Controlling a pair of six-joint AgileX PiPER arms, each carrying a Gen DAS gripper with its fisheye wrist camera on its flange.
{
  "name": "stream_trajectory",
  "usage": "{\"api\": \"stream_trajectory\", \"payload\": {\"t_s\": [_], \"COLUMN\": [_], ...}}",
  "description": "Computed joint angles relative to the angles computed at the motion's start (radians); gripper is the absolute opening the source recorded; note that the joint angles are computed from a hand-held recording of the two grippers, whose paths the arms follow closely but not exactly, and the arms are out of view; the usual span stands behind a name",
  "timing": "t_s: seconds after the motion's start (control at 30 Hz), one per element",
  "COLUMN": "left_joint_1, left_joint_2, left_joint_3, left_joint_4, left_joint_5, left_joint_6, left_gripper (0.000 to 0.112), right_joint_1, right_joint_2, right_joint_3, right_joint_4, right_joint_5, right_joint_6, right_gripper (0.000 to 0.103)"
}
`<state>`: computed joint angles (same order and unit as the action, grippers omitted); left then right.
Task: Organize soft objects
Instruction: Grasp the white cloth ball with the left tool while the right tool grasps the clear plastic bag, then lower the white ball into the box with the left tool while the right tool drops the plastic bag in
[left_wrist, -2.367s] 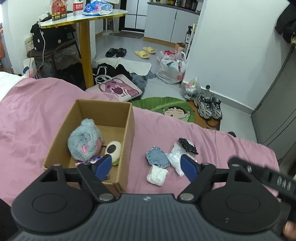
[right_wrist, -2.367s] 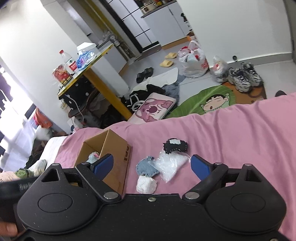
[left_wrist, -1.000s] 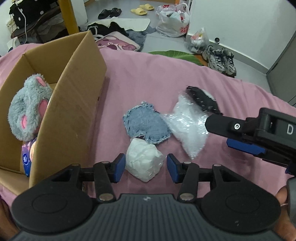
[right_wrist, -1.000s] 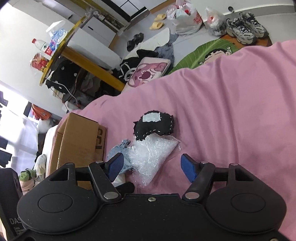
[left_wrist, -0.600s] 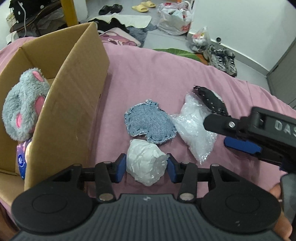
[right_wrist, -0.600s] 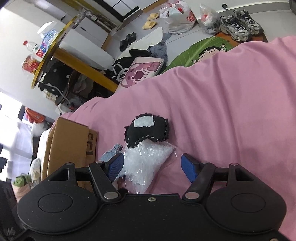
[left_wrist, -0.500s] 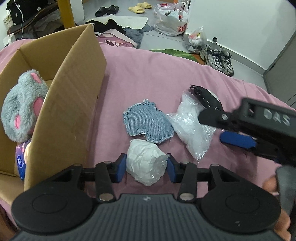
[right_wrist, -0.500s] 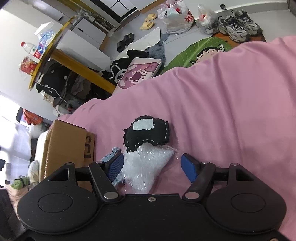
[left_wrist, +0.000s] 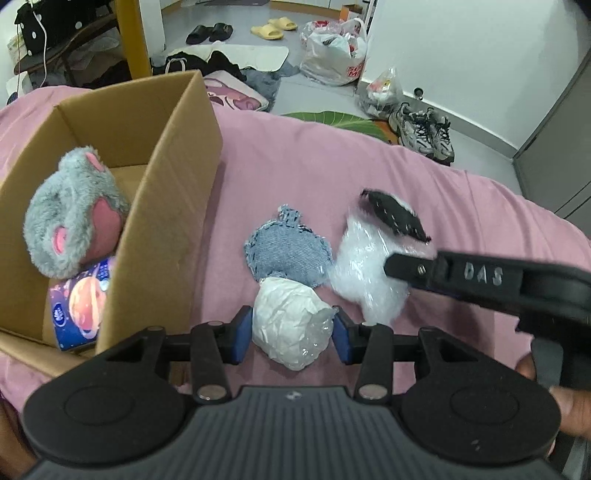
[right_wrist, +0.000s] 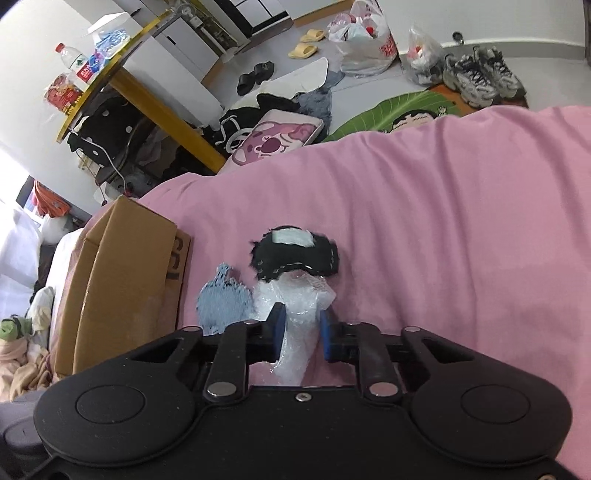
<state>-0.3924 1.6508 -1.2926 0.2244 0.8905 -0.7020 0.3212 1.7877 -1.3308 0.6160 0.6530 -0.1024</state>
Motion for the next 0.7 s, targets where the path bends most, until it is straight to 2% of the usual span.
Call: {"api": "stream_trajectory", "payload": {"t_s": [0.4,0.7], "left_joint_1": [-0.055,-0.046], "left_joint_2": [-0.142,-0.248], "left_joint_3": [0.023,0.047], "left_joint_4": [0.009,0.014], "left_joint_5": [0.052,0.076], "left_joint_6": [0.006,0.017], "left_gripper": [0.044,0.044], "right_joint_1": [0.028,0.061], "right_joint_2": [-0.171,-0.319], "right_joint_3": [0.105,0.188], "right_joint_4": [-0.106,-0.192], "right_joint_5": [-0.052,-0.099], "right_joint_6": [0.160,0.262], "right_gripper": [0.015,0.015]}}
